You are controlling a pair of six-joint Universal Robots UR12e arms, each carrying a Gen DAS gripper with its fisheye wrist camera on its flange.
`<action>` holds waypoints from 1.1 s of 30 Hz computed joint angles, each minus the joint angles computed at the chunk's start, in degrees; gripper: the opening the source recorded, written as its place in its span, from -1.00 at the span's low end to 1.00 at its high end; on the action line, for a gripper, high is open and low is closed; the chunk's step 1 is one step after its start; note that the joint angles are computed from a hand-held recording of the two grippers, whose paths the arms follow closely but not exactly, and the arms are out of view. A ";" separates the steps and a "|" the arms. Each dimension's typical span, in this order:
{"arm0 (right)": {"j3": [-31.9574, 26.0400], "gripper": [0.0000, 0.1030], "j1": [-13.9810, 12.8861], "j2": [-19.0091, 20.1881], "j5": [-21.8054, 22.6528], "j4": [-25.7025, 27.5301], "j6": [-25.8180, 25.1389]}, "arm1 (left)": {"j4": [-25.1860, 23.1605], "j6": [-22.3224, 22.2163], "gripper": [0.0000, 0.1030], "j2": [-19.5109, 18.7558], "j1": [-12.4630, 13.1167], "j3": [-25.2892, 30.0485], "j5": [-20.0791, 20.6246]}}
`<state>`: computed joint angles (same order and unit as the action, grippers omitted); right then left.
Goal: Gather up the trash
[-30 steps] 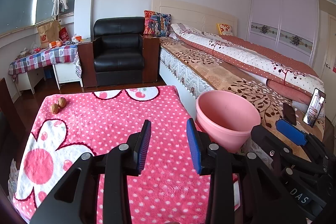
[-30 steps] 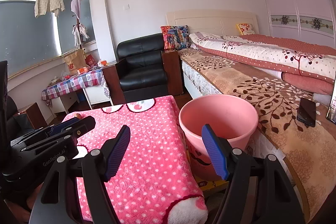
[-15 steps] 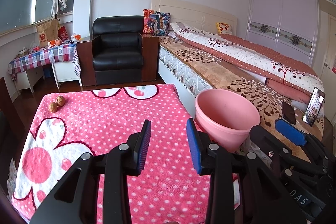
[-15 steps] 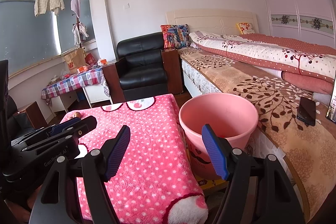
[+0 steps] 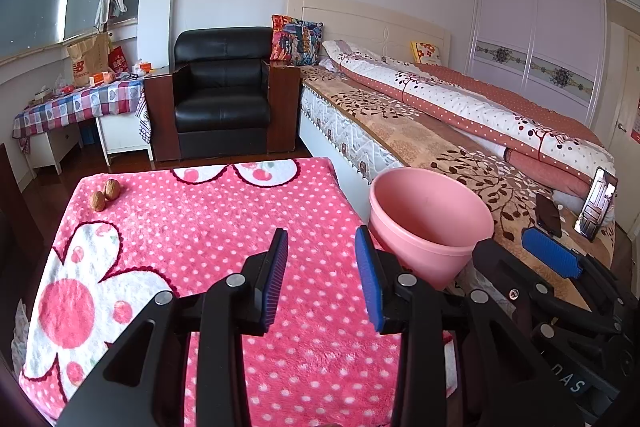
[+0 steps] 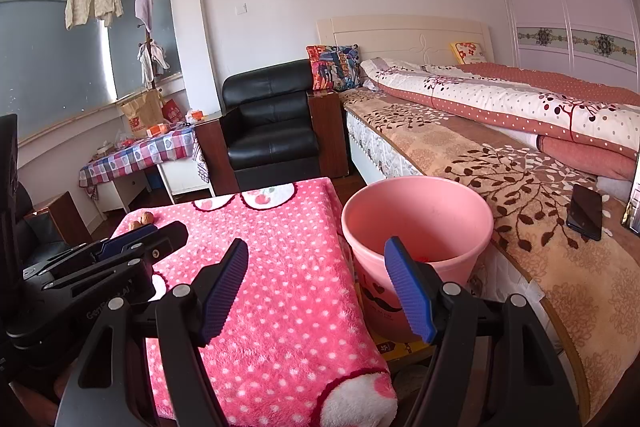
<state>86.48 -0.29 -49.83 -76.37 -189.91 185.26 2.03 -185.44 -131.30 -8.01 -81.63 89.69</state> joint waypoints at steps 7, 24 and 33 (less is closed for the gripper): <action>-0.49 0.36 0.01 0.37 0.01 0.56 -0.35 | -0.63 0.01 -0.32 -0.11 0.10 0.10 -0.25; -0.88 0.35 0.11 0.50 0.11 1.49 -0.75 | -1.40 -0.25 -0.31 -0.23 0.25 0.28 -0.54; -0.87 0.36 0.18 0.49 0.03 1.58 -0.75 | -1.48 -0.30 -0.31 -0.32 0.28 0.32 -0.59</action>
